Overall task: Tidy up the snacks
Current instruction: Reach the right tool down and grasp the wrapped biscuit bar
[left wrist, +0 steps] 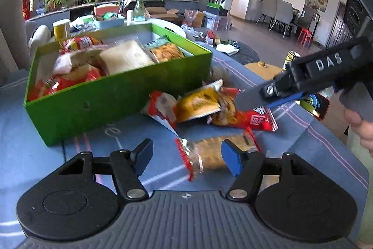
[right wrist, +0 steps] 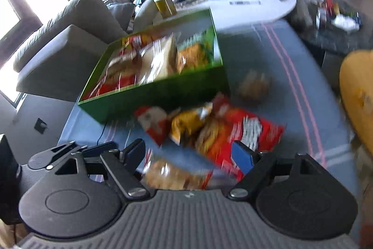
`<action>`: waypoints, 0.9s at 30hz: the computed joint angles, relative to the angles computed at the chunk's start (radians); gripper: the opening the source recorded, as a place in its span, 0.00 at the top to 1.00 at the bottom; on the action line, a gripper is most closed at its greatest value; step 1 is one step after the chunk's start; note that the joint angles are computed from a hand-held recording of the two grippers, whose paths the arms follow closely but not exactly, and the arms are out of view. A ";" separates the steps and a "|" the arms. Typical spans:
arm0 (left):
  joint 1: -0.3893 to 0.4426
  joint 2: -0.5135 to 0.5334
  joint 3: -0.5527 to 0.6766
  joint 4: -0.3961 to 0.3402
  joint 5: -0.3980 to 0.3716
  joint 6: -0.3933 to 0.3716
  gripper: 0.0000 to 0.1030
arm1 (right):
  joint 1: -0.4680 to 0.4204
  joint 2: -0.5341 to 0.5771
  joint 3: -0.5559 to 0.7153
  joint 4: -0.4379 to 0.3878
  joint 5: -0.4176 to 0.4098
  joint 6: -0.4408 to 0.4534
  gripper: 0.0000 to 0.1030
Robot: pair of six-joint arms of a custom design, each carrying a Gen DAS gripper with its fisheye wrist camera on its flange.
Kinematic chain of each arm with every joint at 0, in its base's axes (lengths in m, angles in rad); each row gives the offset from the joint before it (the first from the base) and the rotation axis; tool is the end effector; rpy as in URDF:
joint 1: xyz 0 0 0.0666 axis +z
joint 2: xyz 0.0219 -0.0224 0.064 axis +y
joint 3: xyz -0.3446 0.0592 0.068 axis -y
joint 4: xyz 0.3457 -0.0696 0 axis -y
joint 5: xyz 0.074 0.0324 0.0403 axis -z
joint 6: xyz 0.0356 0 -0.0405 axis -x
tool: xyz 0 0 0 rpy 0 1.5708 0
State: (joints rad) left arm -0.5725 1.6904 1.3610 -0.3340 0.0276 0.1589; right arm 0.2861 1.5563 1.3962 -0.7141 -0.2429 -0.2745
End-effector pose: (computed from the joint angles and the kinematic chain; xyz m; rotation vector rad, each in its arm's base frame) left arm 0.4564 -0.2958 0.2852 0.4807 2.2170 -0.4248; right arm 0.4732 0.1477 0.3376 -0.1245 2.4834 0.5409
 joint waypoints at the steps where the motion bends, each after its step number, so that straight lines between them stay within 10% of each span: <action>1: -0.004 0.000 0.001 -0.004 0.002 0.006 0.40 | -0.001 -0.004 -0.010 -0.003 -0.014 -0.012 0.00; 27: -0.036 0.047 0.027 -0.031 0.028 0.108 0.52 | -0.017 0.016 -0.100 0.062 -0.115 -0.076 0.01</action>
State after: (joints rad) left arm -0.6089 1.7375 1.3883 -0.3645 0.0555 0.2665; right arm 0.2690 1.5720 1.2961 -0.6517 -0.3577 -0.3505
